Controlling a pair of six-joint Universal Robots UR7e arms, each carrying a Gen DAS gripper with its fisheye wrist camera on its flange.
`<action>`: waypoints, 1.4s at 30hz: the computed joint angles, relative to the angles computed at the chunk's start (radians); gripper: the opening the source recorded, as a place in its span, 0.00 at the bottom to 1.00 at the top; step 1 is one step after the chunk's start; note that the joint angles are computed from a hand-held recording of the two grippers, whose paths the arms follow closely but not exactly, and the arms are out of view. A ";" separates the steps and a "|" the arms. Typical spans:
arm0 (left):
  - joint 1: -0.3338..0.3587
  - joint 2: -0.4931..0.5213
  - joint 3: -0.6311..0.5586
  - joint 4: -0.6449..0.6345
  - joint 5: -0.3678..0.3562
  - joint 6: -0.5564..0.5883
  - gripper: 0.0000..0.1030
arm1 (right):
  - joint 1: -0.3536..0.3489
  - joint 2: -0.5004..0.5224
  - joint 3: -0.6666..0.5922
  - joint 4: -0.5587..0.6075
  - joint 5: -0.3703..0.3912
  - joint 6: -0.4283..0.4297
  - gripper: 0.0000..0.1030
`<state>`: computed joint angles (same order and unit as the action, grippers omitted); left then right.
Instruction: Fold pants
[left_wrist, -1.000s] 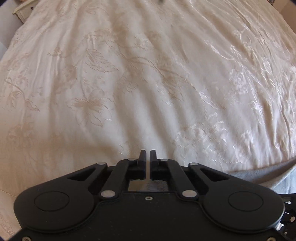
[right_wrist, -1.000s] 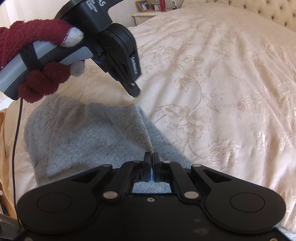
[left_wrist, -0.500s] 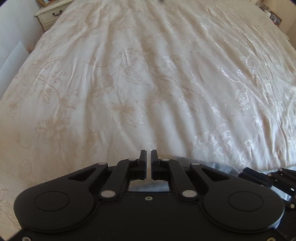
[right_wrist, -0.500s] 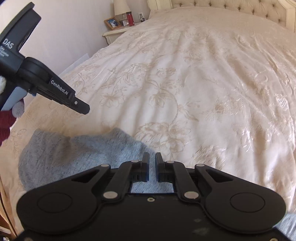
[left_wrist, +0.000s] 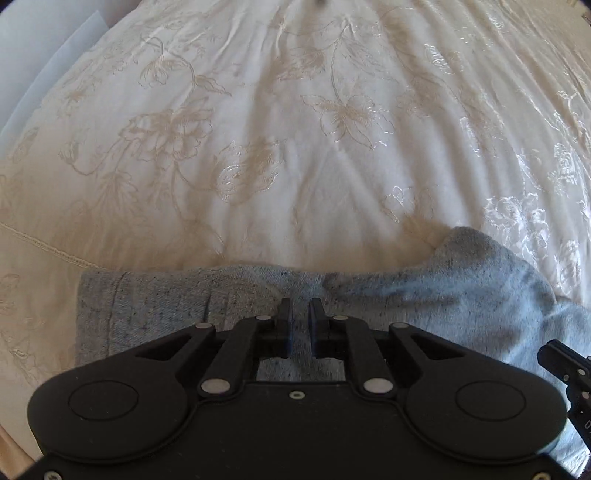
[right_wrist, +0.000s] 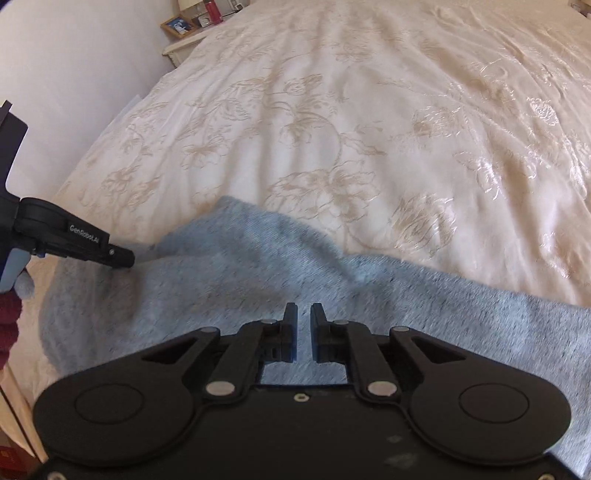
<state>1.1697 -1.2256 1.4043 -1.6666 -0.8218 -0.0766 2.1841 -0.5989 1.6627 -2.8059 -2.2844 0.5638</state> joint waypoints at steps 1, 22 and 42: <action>-0.003 -0.026 0.020 0.004 -0.014 0.012 0.19 | 0.013 0.005 -0.005 0.019 0.016 0.001 0.11; 0.088 -0.208 0.113 0.161 -0.067 0.017 0.22 | 0.026 0.117 -0.225 0.136 0.065 -0.028 0.11; 0.172 -0.227 0.064 0.182 -0.203 0.070 0.21 | 0.007 0.260 -0.455 0.262 0.002 0.101 0.13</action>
